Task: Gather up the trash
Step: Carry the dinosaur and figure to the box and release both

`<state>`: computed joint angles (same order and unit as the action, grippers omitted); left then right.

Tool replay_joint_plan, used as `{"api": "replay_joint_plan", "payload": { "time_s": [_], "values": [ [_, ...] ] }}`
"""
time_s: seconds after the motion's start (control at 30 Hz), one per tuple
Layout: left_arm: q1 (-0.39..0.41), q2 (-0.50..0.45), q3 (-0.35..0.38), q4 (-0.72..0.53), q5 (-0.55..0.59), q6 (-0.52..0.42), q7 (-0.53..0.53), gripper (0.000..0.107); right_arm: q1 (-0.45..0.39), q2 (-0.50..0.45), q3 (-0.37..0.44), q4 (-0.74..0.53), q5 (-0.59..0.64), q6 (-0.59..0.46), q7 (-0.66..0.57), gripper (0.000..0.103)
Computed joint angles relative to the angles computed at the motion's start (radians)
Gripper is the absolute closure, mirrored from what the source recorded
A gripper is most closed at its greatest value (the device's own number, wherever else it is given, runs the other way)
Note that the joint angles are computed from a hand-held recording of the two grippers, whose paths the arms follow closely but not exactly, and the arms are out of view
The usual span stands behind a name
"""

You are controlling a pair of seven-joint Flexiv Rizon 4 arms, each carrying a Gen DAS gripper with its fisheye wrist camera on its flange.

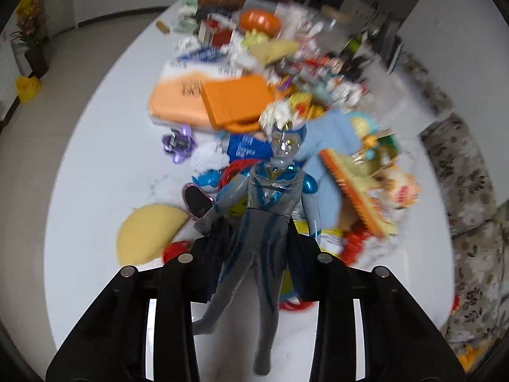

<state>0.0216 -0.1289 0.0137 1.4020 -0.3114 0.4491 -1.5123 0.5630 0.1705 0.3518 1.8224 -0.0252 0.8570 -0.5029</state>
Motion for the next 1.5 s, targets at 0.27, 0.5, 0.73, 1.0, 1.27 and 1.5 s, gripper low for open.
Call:
{"api": "replay_joint_plan", "payload": {
  "time_s": [0.27, 0.5, 0.73, 1.0, 1.27, 1.5],
  "values": [
    [0.019, 0.196, 0.052, 0.147, -0.175, 0.020, 0.157, 0.073, 0.054, -0.120, 0.005, -0.119, -0.003, 0.022, -0.086, 0.068],
    [-0.021, 0.487, 0.122, 0.371, -0.136, -0.114, 0.274, 0.073, 0.119, -0.175, 0.032, -0.194, 0.041, -0.040, -0.180, 0.068],
    [-0.023, 0.710, 0.153, 0.627, -0.040, -0.338, 0.213, 0.073, 0.165, -0.166, 0.064, -0.158, 0.104, -0.151, -0.188, 0.068],
    [-0.054, 0.761, 0.060, 0.926, 0.061, -0.352, 0.171, 0.073, 0.213, -0.206, 0.088, -0.016, 0.083, -0.260, -0.114, 0.068],
    [-0.117, 0.463, -0.064, 1.057, 0.113, -0.072, 0.036, 0.060, 0.223, -0.320, 0.068, 0.107, 0.006, -0.231, -0.089, 0.059],
    [-0.164, 0.287, -0.053, 1.003, 0.175, -0.091, -0.088, 0.023, 0.213, -0.372, 0.054, 0.120, -0.034, -0.286, -0.076, 0.018]
  ]
}}
